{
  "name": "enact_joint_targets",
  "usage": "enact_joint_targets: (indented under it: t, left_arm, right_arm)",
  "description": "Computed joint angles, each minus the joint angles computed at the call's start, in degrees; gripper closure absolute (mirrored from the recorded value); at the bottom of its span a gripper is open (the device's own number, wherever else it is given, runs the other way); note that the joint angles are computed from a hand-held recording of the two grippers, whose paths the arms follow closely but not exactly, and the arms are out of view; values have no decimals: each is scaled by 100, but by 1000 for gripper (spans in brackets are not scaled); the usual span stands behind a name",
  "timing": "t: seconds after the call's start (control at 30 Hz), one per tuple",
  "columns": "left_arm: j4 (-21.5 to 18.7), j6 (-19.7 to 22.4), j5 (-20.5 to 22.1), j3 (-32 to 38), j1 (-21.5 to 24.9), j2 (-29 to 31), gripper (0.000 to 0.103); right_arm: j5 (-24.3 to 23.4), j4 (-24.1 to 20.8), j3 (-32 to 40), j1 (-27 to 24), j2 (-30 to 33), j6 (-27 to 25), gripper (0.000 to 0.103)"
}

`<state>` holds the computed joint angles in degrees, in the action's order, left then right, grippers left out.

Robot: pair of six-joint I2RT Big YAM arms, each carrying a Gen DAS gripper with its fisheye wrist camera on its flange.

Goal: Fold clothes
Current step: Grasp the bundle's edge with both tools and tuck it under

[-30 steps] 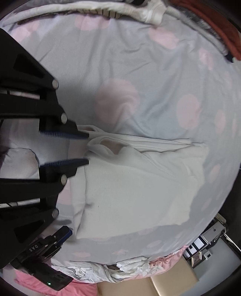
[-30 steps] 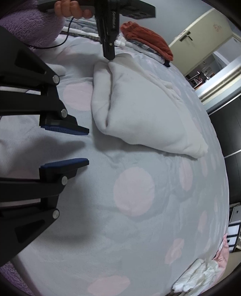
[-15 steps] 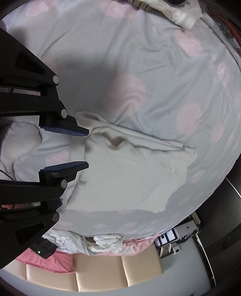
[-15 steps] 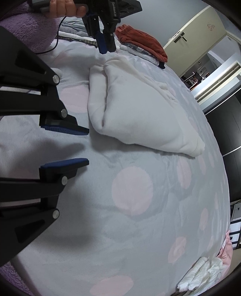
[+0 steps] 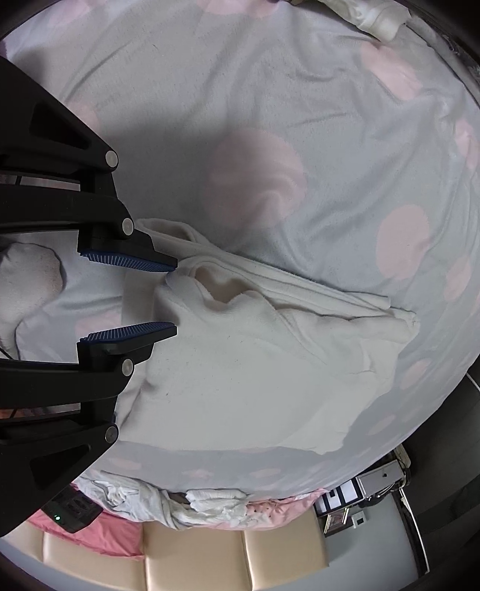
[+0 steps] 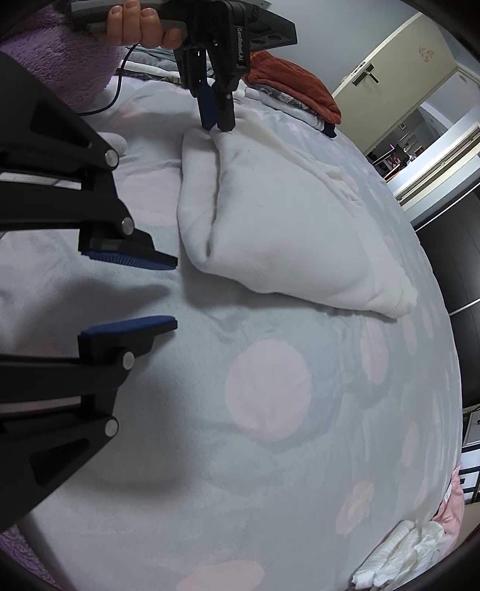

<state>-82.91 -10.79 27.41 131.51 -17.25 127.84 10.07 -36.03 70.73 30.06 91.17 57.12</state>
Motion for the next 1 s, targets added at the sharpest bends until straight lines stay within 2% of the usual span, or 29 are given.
enact_joint_targets:
  t: [0.03,0.1,0.13,0.33,0.5,0.63,0.7,0.83,0.93,0.97,1.0]
  left_arm:
    - [-8,-10,-35,27,-16,22,73]
    - [-15,-65,-78,82,-43,67,61]
    - [-25,-84,-88,117,-54,95,60]
    - [-215,-184,72,217,7,207,60]
    - [-198,-305,213,170,53,201,59]
    - [-317,-356,238,491,16,415,59]
    - [-195,-426,250,408,-6,367,59]
    - [65,-290,344,283,-17,249,59]
    - [45,-163,255,390,-48,308,60]
    - [8,-152,207,471,-57,363,61]
    - [-20,-128,157,517,-60,396,66]
  right_arm:
    - [-7,3,2,-3,6,0,78]
    - [-16,3,11,-7,16,-16,78]
    - [-13,-1,25,-5,20,-55,78]
    - [100,-144,201,59,102,-338,77]
    - [196,-372,400,103,225,-514,73]
    - [440,-784,751,143,441,-772,72]
    - [547,-943,915,155,544,-924,72]
    - [674,-1065,1134,135,694,-1184,72]
    - [766,-1228,1320,109,849,-1325,72]
    - [815,-1290,1393,106,912,-1391,72]
    - [867,-1341,1453,111,961,-1446,72]
